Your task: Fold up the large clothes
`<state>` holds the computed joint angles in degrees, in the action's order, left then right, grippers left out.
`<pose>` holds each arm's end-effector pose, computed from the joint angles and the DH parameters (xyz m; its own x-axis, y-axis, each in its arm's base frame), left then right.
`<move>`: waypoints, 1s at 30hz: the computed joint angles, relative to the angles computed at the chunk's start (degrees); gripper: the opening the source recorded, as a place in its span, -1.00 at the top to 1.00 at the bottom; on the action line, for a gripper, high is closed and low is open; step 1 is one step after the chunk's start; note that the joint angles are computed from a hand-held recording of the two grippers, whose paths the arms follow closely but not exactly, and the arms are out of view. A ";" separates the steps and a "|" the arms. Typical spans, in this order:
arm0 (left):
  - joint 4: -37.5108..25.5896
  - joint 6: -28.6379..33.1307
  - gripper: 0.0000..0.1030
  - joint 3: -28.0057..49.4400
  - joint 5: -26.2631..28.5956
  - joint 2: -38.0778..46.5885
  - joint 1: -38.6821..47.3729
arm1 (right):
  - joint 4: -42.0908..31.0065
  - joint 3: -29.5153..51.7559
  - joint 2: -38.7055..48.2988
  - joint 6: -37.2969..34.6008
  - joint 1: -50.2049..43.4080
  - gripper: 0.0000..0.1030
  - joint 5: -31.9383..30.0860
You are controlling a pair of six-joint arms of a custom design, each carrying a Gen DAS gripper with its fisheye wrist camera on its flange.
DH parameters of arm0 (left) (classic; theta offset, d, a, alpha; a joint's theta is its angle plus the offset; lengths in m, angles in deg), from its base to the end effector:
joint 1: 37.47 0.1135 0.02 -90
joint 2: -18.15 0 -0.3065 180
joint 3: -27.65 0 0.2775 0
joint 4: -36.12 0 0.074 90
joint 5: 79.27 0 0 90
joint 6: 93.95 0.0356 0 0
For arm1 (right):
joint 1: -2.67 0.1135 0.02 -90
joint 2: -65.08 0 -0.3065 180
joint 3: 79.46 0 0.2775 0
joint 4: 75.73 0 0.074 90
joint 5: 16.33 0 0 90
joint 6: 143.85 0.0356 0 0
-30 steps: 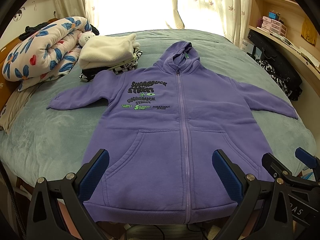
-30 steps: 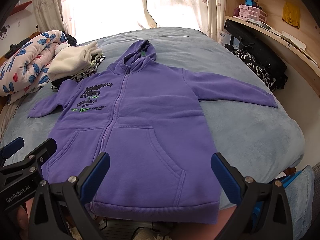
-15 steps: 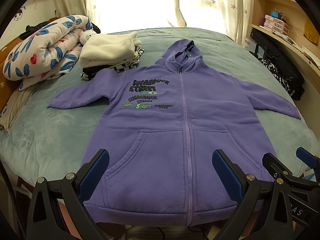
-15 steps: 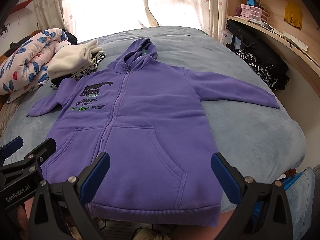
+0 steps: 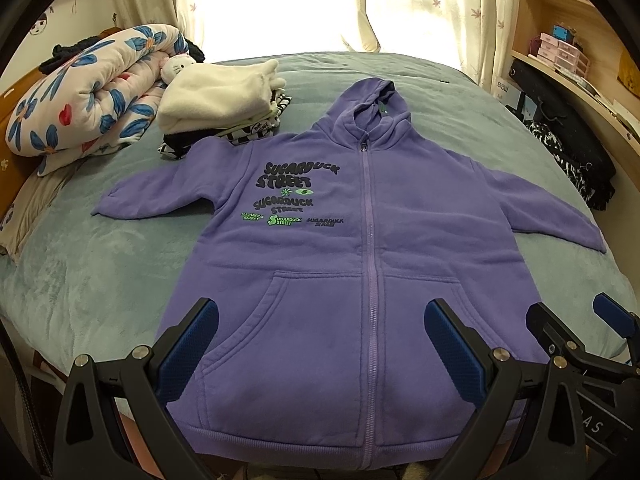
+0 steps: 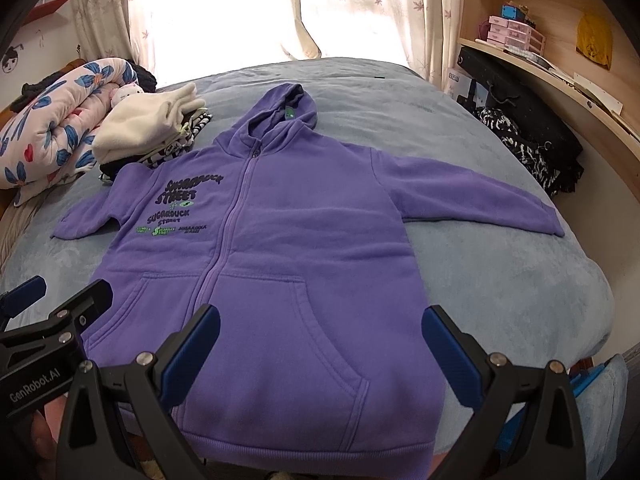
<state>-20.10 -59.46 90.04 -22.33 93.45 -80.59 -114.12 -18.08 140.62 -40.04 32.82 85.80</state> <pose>0.1955 -0.1565 0.2509 -0.7415 -0.2520 -0.6219 -0.3181 0.9480 -0.0050 0.2447 0.1335 0.2560 -0.7575 -0.1701 -0.6303 -0.2057 0.9785 -0.0168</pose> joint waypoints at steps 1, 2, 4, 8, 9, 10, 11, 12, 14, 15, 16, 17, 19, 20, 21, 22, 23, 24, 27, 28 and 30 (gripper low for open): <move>0.17 0.22 -0.98 0.26 0.24 0.20 0.28 | 0.06 0.26 0.21 -0.16 -0.22 -0.97 -0.16; 0.30 0.47 -0.98 0.51 0.52 0.32 0.57 | 0.13 0.49 0.40 -0.40 -0.57 -0.97 -0.45; 0.90 1.21 -0.98 1.03 0.90 0.78 1.12 | 0.39 0.87 0.65 -0.95 -1.46 -0.97 -1.12; 2.14 2.77 -0.98 2.63 1.77 2.33 2.13 | 0.86 1.49 1.04 -2.17 -3.39 -0.97 -1.92; 2.93 3.27 -0.98 2.81 2.29 2.54 2.43 | 1.01 1.74 1.29 -2.44 -3.83 -0.97 -2.09; 3.57 3.80 -0.98 2.94 2.82 2.64 2.70 | 1.22 1.82 1.36 -2.74 -4.24 -0.97 -2.15; 4.15 4.22 -0.98 3.15 3.30 2.89 2.82 | 1.43 1.92 1.46 -3.06 -4.72 -0.97 -2.35; 4.48 4.58 -0.98 3.48 3.64 3.21 2.98 | 1.54 2.06 1.65 -3.31 -5.24 -0.97 -2.73; 4.49 5.26 -0.98 4.61 3.74 4.14 3.08 | 1.56 2.50 2.04 -3.76 -6.53 -0.97 -3.99; 4.58 5.91 -0.98 5.39 3.50 4.75 3.03 | 1.56 2.65 2.16 -3.92 -7.08 -0.97 -4.52; 4.46 6.15 -0.98 6.04 3.11 5.26 2.75 | 1.62 2.87 2.24 -4.19 -7.70 -0.97 -5.01; 4.05 6.54 -0.98 7.02 2.46 6.08 2.53 | 1.72 3.08 2.24 -4.60 -8.40 -0.97 -5.52; 2.64 8.04 -0.98 10.00 1.02 8.50 2.06 | 1.88 3.61 2.14 -5.71 -10.02 -0.97 -6.54; 2.51 9.10 -0.98 11.30 0.71 9.48 1.90 | 1.87 3.95 2.25 -6.16 -10.58 -0.97 -6.57; 2.48 10.39 -0.98 12.75 0.44 10.49 1.81 | 2.13 4.24 2.13 -6.88 -11.73 -0.97 -7.22; 2.59 11.65 -0.98 14.30 0.29 11.48 1.75 | 2.15 4.69 2.03 -7.56 -13.01 -0.97 -8.18; 2.74 12.97 -0.98 15.92 0.27 12.45 1.73 | 2.16 5.03 2.01 -8.08 -13.96 -0.97 -8.80; 2.78 14.05 -0.98 17.70 0.04 13.51 1.68 | 1.99 5.73 2.13 -8.78 -15.29 -0.97 -9.37; 3.10 17.23 -0.98 22.94 -0.87 16.92 1.56 | 2.32 7.89 2.49 -11.47 -19.42 -0.97 -9.44; 3.25 18.42 -0.98 24.61 -0.40 18.01 1.76 | 2.55 8.38 2.63 -12.14 -20.54 -0.97 -9.43; 3.66 20.65 -0.98 28.41 0.76 20.63 2.26 | 3.12 9.96 3.51 -13.53 -24.17 -0.97 -10.03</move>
<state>-16.43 -38.81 118.45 -21.57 114.09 -78.33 -111.00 -8.12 144.13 -53.57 8.65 75.78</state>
